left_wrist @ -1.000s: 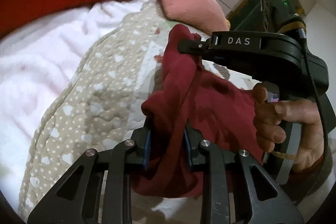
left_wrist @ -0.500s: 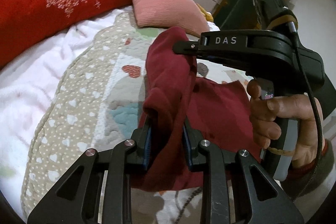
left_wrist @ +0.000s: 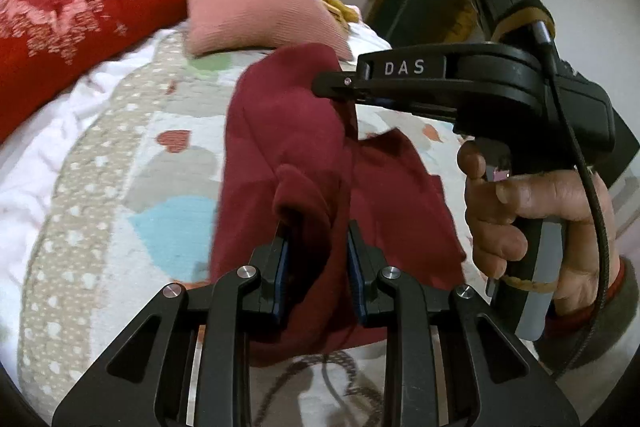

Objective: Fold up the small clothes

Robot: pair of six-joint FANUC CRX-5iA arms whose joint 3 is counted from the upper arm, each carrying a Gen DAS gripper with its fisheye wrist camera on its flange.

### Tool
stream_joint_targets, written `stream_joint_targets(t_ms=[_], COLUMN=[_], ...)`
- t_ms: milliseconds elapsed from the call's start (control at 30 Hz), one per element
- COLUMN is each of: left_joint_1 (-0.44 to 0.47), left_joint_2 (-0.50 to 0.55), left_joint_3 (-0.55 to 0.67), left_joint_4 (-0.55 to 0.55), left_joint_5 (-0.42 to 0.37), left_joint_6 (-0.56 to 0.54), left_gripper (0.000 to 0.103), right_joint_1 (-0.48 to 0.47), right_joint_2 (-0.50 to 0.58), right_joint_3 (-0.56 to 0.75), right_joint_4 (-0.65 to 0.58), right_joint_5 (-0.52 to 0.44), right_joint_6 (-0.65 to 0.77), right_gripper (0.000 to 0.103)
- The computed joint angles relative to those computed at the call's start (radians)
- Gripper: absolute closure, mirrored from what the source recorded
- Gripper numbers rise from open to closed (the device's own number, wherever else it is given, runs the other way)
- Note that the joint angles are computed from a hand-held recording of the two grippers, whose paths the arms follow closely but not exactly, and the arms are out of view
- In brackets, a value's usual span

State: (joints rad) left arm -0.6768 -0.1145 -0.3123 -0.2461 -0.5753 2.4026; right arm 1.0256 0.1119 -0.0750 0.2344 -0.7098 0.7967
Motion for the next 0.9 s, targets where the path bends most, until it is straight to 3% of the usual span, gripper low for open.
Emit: stream_joint_targets(t_ms=[300, 900], left_joint_1=[-0.057, -0.112], left_joint_2=[0.091, 0.291], left_joint_3=[0.090, 0.247], left_joint_4=[0.009, 0.126], left_joint_5=[-0.005, -0.006], left_joint_6=[-0.022, -0.174], left_gripper=[0.079, 0.079], right_joint_1=[-0.043, -0.131], right_joint_2=[-0.105, -0.229], right_joint_3=[-0.116, -0.266], right_joint_4=[0.026, 0.046], right_joint_5=[0.015, 0.004], right_joint_6=[-0.047, -0.082], right_gripper=[0.090, 0.090])
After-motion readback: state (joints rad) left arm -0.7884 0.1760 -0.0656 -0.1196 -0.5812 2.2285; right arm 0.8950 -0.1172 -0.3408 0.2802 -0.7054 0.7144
